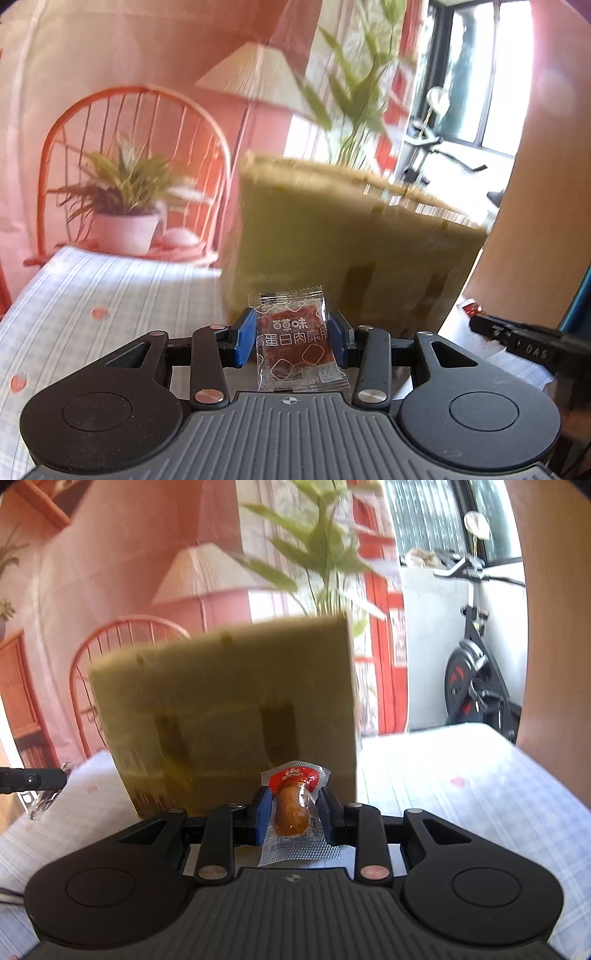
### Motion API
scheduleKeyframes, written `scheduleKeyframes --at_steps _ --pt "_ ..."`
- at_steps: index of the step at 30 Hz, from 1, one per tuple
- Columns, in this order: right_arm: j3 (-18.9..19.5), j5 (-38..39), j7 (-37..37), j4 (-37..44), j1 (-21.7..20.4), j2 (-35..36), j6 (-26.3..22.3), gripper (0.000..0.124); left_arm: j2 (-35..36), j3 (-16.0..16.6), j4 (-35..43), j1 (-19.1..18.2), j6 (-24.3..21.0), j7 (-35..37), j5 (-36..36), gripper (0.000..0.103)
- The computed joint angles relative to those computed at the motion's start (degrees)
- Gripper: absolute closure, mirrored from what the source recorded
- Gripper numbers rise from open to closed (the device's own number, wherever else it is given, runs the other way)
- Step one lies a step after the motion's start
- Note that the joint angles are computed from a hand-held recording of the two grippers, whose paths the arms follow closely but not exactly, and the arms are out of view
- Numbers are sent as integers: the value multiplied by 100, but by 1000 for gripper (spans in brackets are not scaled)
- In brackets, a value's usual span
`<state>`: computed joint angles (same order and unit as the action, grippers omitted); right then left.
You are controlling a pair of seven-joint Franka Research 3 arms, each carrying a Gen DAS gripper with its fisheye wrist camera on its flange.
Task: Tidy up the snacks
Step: 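Carry the jerky pack and sausage over the box with both grippers, then release the jerky pack and sausage into the box, opening both grippers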
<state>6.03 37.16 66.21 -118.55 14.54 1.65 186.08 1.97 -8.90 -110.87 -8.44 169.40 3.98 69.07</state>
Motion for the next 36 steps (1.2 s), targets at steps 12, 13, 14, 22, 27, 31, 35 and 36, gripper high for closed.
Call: scheduleKeyframes --at_steps 12,13,14,22,27,31,35,36 --pt "202 2313 -2822 1624 -23 346 -309 94 807 176 1590 -206 152 798 -83 59" --pt "204 2200 -2768 1764 -40 432 -373 94 907 226 1740 -246 158 940 -164 59" --pt "218 2096 -2747 1922 -70 538 -413 94 1009 270 1893 -280 159 1109 -273 59" --pt "-421 -144 -736 3680 249 1823 -1273 94 2125 246 3500 -397 -475 3023 -1883 59" --pt "-573 -1058 104 4531 261 2419 -1898 94 2600 251 4092 -434 -814 3913 -2675 59" --pt "-450 -1557 371 4816 149 2644 -2113 94 2719 389 4205 -519 -896 4238 -3115 59" --pt "-327 -1814 562 4934 56 2741 -2230 94 2717 504 4153 -596 -955 4520 -3433 58" --pt "-298 -1844 586 4937 37 2747 -2244 94 2721 499 4143 -592 -964 4585 -3523 58"
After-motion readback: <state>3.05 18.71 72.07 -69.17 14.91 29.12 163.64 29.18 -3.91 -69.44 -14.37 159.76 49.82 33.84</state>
